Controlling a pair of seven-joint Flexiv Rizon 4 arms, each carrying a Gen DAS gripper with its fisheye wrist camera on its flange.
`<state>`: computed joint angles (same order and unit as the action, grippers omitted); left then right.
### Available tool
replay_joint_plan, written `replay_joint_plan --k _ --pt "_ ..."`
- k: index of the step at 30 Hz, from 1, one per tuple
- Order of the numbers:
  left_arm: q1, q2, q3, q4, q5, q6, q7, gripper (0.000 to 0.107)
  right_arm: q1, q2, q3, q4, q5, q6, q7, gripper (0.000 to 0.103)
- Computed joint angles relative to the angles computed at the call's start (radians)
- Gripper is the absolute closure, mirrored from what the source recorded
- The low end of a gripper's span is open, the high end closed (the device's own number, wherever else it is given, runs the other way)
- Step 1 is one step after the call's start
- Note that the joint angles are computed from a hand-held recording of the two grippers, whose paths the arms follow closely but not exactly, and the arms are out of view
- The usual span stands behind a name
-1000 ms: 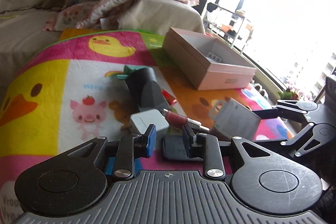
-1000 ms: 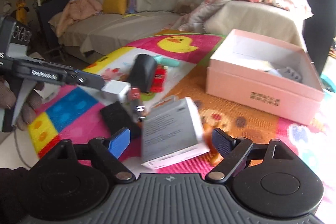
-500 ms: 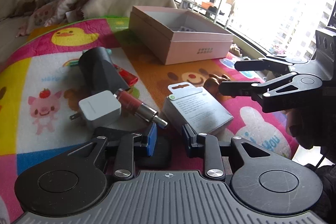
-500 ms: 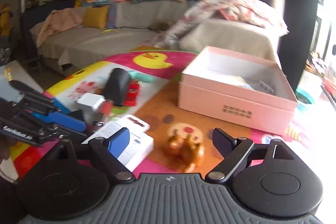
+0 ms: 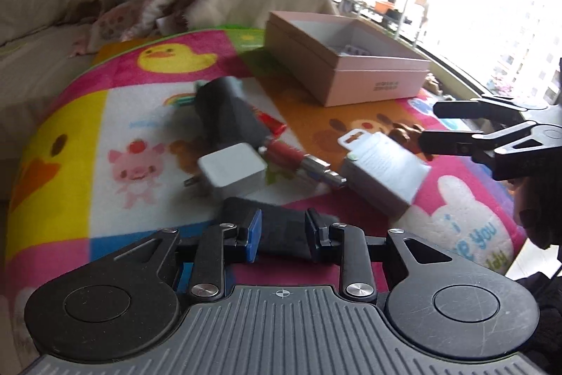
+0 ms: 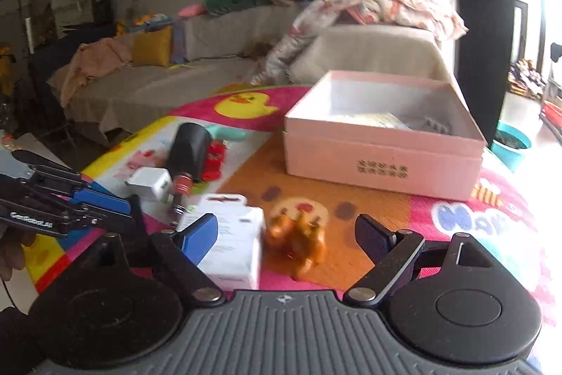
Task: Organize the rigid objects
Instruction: 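Grasp the red bottle with silver cap with the right gripper and lift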
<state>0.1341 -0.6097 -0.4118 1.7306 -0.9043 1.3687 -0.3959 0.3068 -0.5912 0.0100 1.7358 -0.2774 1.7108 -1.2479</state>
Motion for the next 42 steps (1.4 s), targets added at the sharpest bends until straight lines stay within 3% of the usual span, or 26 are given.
replay_joint_plan --k 3,7,9,11,13,15,17,21,25,30,33,35,37,42 --pt "0.0 0.017 0.049 0.008 0.001 -0.048 -0.092 0.077 -0.047 -0.046 0.107 -0.099 -0.06 -0.067 -0.068 0.021" --pt "0.012 0.04 0.068 0.024 -0.041 -0.138 -0.129 0.076 -0.127 -0.172 0.313 -0.316 -0.071 -0.278 -0.211 0.049" --pt "0.007 0.042 0.071 0.028 -0.08 -0.148 -0.122 0.076 -0.117 -0.233 0.353 -0.439 -0.048 -0.423 -0.247 0.05" --pt "0.002 0.035 0.072 0.016 -0.12 -0.168 -0.117 0.076 -0.104 -0.285 0.377 -0.553 -0.026 -0.579 -0.264 0.07" --pt "-0.008 0.019 0.069 -0.001 -0.167 -0.176 -0.11 0.077 -0.083 -0.29 0.352 -0.581 0.007 -0.599 -0.265 0.083" --pt "-0.022 -0.006 0.066 -0.033 -0.202 -0.173 -0.105 0.076 -0.106 -0.28 0.381 -0.598 0.078 -0.619 -0.275 0.083" --pt "-0.038 -0.037 0.06 -0.073 -0.23 -0.163 -0.102 0.076 -0.113 -0.24 0.354 -0.551 0.125 -0.552 -0.257 0.083" --pt "-0.071 -0.113 0.05 -0.175 -0.211 -0.153 -0.114 0.077 -0.072 -0.137 0.198 -0.404 0.158 -0.401 -0.171 0.083" --pt "-0.102 -0.164 0.056 -0.247 -0.107 -0.136 -0.117 0.077 0.003 -0.059 0.002 -0.253 0.095 -0.321 -0.018 0.083" --pt "-0.09 -0.131 0.039 -0.19 0.006 -0.079 -0.075 0.076 -0.015 -0.016 -0.033 -0.106 0.054 -0.199 0.06 0.082" --pt "-0.058 -0.074 0.007 -0.1 0.034 -0.03 -0.01 0.076 0.089 -0.012 -0.19 -0.022 -0.008 -0.091 0.124 0.08" --pt "-0.041 -0.038 -0.007 -0.046 0.051 -0.008 0.028 0.076 0.119 -0.019 -0.233 -0.007 -0.021 -0.081 0.148 0.058" --pt "-0.045 -0.017 0.006 -0.015 0.08 0.01 0.034 0.076 0.125 -0.025 -0.244 0.0 -0.018 -0.074 0.175 0.046" --pt "-0.033 -0.033 -0.028 -0.009 0.131 0.06 0.031 0.075 0.086 -0.026 -0.197 -0.001 -0.012 -0.086 0.209 0.041"
